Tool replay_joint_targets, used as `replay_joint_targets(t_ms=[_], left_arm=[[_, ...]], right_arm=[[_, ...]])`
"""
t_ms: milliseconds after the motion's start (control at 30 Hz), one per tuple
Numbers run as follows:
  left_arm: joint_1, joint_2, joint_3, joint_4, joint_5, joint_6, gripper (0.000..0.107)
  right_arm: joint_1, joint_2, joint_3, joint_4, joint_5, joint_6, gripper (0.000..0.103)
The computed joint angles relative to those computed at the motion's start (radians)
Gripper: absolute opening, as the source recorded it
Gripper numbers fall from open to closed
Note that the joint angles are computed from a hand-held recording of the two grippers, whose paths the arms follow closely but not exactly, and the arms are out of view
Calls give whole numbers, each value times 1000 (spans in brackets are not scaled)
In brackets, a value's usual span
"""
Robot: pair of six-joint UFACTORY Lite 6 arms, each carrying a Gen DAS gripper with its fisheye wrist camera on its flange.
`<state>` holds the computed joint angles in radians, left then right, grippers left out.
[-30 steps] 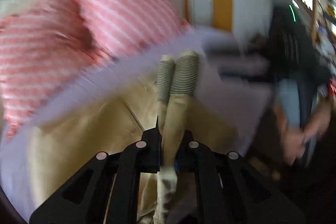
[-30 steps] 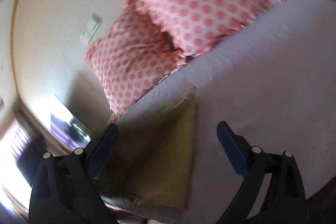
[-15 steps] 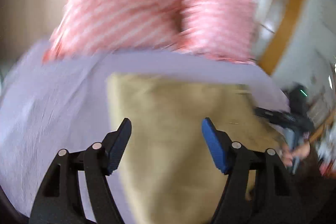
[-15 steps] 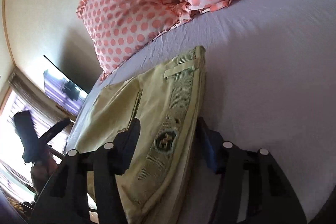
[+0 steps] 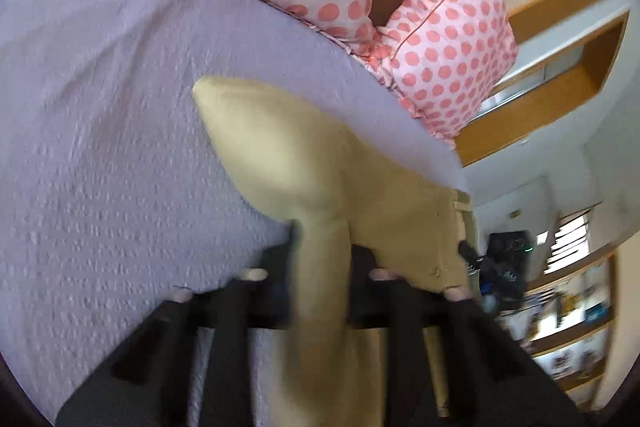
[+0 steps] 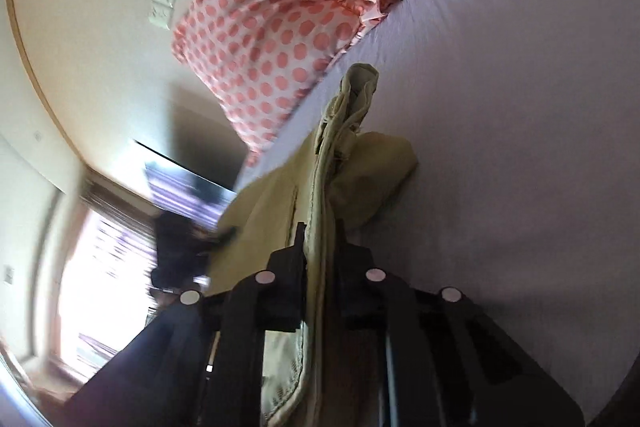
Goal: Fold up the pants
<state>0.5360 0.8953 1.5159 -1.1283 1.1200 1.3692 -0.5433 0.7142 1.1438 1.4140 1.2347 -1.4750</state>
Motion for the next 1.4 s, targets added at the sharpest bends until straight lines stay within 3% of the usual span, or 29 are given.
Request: replay_joint_targets(t_ms=[167, 300, 400, 500, 533, 567, 600, 667, 733, 767, 867, 900, 1000, 1100, 1200, 1267, 1400], left_arm=[[-22, -159, -144, -74, -42, 102, 8], [-105, -204, -54, -114, -124, 71, 8], [-185, -108, 144, -110, -250, -16, 8], [-301, 98, 457, 111, -433, -284, 13], [-330, 172, 549, 216, -467, -388, 15], [-351, 231, 614, 304, -494, -480, 25], [-358, 258, 639, 351, -505, -530, 27], [-344, 204, 563, 318, -528, -504, 27], [-298, 58, 361, 159, -567, -323, 29], [-266, -27, 256, 57, -540, -218, 37], [-220, -208, 0, -170, -437, 57, 75], [-223, -235, -47, -191, -427, 90, 83], [-287, -206, -56, -123, -419, 33, 87], [-363, -91, 26, -8, -512, -130, 87], [-392, -205, -112, -34, -622, -91, 88], [-406, -352, -292, -127, -717, 23, 98], [-406, -658, -677, -464, -896, 441, 101]], right_arm=[[17, -8, 61, 21, 87, 81, 10], [70, 32, 240, 66, 59, 167, 10], [120, 144, 474, 91, -23, 259, 9], [168, 315, 748, 14, -165, 429, 10], [200, 369, 835, -83, -264, 528, 12], [227, 398, 881, -188, -340, 614, 20], [241, 405, 891, -259, -385, 659, 27], [248, 328, 786, -279, -469, 624, 31], [237, 151, 577, -196, -585, 446, 38], [223, 78, 479, -97, -587, 342, 49], [197, -5, 353, 55, -426, 174, 79], [207, -8, 344, 47, -402, 175, 82], [280, 33, 385, -56, -446, 314, 89], [294, 116, 460, -149, -466, 443, 91], [324, -48, 293, -182, -600, 472, 91], [339, -238, 84, -120, -679, 345, 102], [449, -597, -335, 113, -897, 8, 102]])
